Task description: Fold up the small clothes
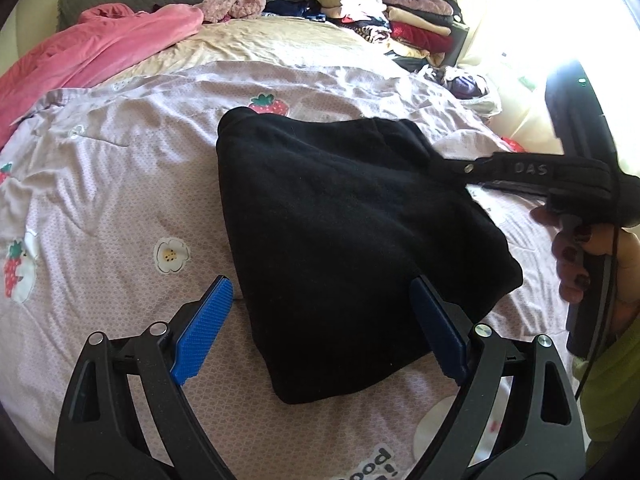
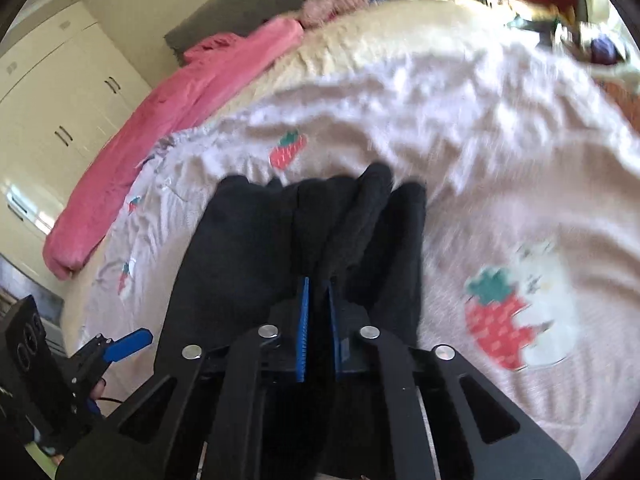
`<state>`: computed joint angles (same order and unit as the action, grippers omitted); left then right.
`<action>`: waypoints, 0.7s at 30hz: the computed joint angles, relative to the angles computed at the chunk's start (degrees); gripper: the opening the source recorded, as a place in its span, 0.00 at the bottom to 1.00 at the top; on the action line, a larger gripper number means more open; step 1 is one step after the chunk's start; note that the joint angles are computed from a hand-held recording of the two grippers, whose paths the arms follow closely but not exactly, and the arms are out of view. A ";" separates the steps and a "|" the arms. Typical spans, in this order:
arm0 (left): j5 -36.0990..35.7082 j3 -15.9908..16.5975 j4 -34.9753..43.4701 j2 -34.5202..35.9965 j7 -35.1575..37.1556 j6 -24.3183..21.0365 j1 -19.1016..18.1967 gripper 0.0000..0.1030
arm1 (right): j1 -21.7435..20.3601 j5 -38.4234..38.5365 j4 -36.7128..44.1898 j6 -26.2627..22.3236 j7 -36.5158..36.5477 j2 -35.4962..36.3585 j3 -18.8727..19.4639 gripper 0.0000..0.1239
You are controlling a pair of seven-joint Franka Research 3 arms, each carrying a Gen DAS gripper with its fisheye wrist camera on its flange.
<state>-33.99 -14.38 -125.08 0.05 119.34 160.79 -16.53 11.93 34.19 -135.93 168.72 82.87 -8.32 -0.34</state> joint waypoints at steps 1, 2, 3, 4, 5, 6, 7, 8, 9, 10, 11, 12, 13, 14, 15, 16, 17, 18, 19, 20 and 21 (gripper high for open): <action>0.00 -0.01 0.03 -0.03 0.03 -0.06 0.00 0.80 | -0.19 -0.67 -0.16 0.29 -0.28 -0.27 0.02 0.05; 0.27 0.00 0.22 0.11 -0.36 -0.28 0.02 0.80 | 0.06 -0.10 -0.24 0.28 -1.56 -0.55 -0.42 0.05; 0.54 0.03 0.54 0.35 -0.89 -0.75 0.09 0.80 | -0.86 -2.34 -0.33 0.25 -0.08 -0.34 0.15 0.05; 0.46 0.01 0.62 0.42 -1.09 -1.00 0.18 0.80 | -2.35 -6.25 -0.31 -0.18 3.18 0.12 1.22 0.05; 0.53 -0.05 0.60 0.46 -1.20 -0.90 0.23 0.80 | -3.28 -9.25 -0.19 -0.42 5.73 0.76 1.87 0.05; 0.73 -0.11 0.53 0.45 -1.21 -0.93 0.25 0.80 | -4.39 -13.06 -0.34 -0.43 8.89 1.37 2.60 0.05; 0.86 -0.15 0.42 0.37 -1.18 -1.01 0.28 0.80 | -5.16 -16.19 -0.48 -0.48 11.67 1.98 3.02 0.05; 0.92 -0.16 0.26 0.25 -1.17 -1.04 0.30 0.80 | -5.93 -19.56 -0.78 -0.24 14.61 2.68 3.36 0.05; 0.88 -0.14 0.10 0.10 -1.01 -1.21 0.31 0.80 | -5.39 -18.94 -1.26 0.55 14.51 3.08 2.83 0.05; 0.76 -0.11 -0.04 -0.05 -0.76 -1.32 0.30 0.80 | -4.59 -17.13 -1.73 1.30 13.76 3.26 2.25 0.05; 0.50 -0.03 -0.14 -0.16 -0.37 -1.36 0.30 0.80 | -3.79 -14.76 -2.15 1.99 12.68 3.30 1.65 0.05; 0.28 0.04 -0.37 -0.33 -0.08 -1.12 0.29 0.80 | -2.82 -11.61 -2.58 2.76 10.90 3.11 1.01 0.05; 0.65 0.14 -0.41 -0.34 -0.46 -1.17 0.30 0.80 | -2.15 -9.39 -2.95 3.10 9.64 2.63 0.62 0.06; 0.82 0.26 -0.30 -0.31 -0.81 -1.63 0.34 0.80 | -1.47 -7.14 -3.32 3.29 8.38 2.00 0.24 0.07; 0.31 0.34 -0.26 -0.30 -0.45 -1.69 0.37 0.80 | 0.27 -2.43 -3.76 3.70 4.63 0.95 -0.81 0.10; -0.24 0.39 -0.24 -0.30 -0.07 -1.70 0.40 0.80 | 1.07 -0.34 -4.61 4.15 2.69 -0.53 -1.12 0.14; -0.69 0.43 -0.20 -0.29 0.30 -1.82 0.42 0.80 | 0.30 -1.68 -5.98 5.30 3.92 -2.23 -0.08 0.18; -1.35 0.43 -0.22 -0.30 0.97 -1.83 0.42 0.80 | 0.39 -1.83 -7.25 6.30 4.16 -3.94 0.25 0.26; -1.44 0.42 -0.26 -0.29 1.15 -1.70 0.41 0.80 | 1.04 -1.41 -7.94 6.60 3.92 -5.13 -0.01 0.37; -1.59 0.42 -0.35 -0.31 1.33 -1.50 0.41 0.80 | 3.32 0.73 -8.77 7.00 1.84 -6.57 -1.63 0.42; -2.08 0.45 -0.44 -0.36 1.58 -1.43 0.43 0.80 | 4.99 2.15 -9.91 7.78 0.36 -8.26 -2.48 0.43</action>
